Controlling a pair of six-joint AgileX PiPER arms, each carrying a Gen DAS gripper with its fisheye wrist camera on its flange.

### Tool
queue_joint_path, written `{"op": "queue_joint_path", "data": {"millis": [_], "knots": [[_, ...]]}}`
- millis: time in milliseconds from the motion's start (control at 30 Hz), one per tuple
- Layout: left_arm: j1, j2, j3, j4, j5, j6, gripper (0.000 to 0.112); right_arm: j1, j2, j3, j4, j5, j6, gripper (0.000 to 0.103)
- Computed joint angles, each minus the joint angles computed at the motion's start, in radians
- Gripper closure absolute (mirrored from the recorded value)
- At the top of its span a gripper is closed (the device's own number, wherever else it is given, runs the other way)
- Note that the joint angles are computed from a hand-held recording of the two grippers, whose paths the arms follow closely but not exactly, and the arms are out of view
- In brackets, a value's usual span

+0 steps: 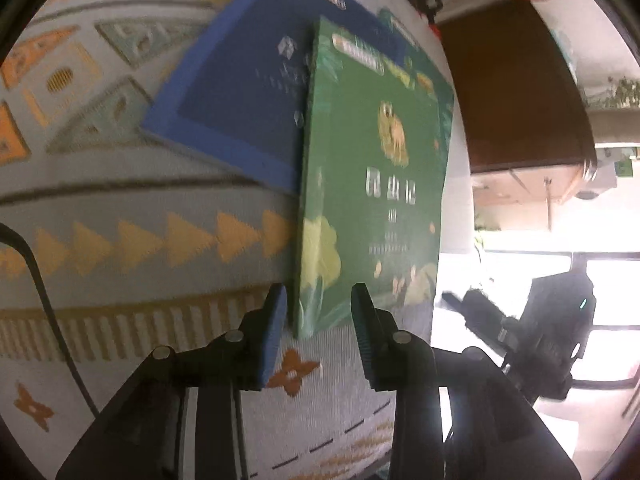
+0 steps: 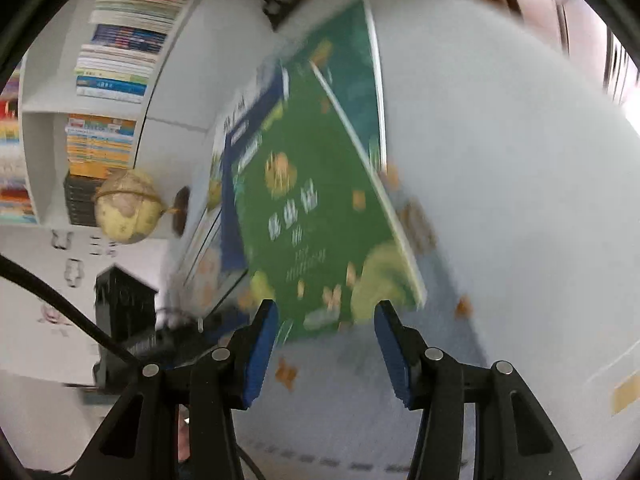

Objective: Organize books
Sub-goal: 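Lift the green book off the pile with both grippers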

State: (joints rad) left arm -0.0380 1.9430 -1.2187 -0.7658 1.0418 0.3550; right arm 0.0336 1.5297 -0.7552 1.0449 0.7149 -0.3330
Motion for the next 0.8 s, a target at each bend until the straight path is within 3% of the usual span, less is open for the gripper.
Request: {"op": "queue_joint_path", "data": {"millis": [200, 267, 400, 500, 667, 800], "knots": [[-0.015, 0.011, 0.047, -0.058, -0.037, 0.046, 0.081, 0.043, 0.107, -0.076, -0.062, -0.047, 0.039, 0.053], [-0.020, 0.020, 0.037, -0.078, -0.032, 0.051, 0.081, 0.017, 0.118, -0.037, 0.077, -0.020, -0.089, 0.053], [0.041, 0.000, 0.090, -0.293, 0.066, 0.232, 0.081, -0.011, 0.196, -0.003, 0.307, 0.100, -0.266, 0.053], [0.005, -0.032, 0.070, -0.190, -0.008, 0.180, 0.081, 0.007, 0.147, -0.025, 0.230, 0.076, -0.186, 0.053], [0.017, 0.019, 0.057, -0.159, -0.032, 0.147, 0.081, -0.009, 0.050, -0.083, -0.048, -0.028, 0.019, 0.053], [0.005, 0.034, 0.047, -0.155, -0.025, 0.155, 0.081, -0.053, 0.074, -0.080, -0.075, -0.027, 0.023, 0.053]]}}
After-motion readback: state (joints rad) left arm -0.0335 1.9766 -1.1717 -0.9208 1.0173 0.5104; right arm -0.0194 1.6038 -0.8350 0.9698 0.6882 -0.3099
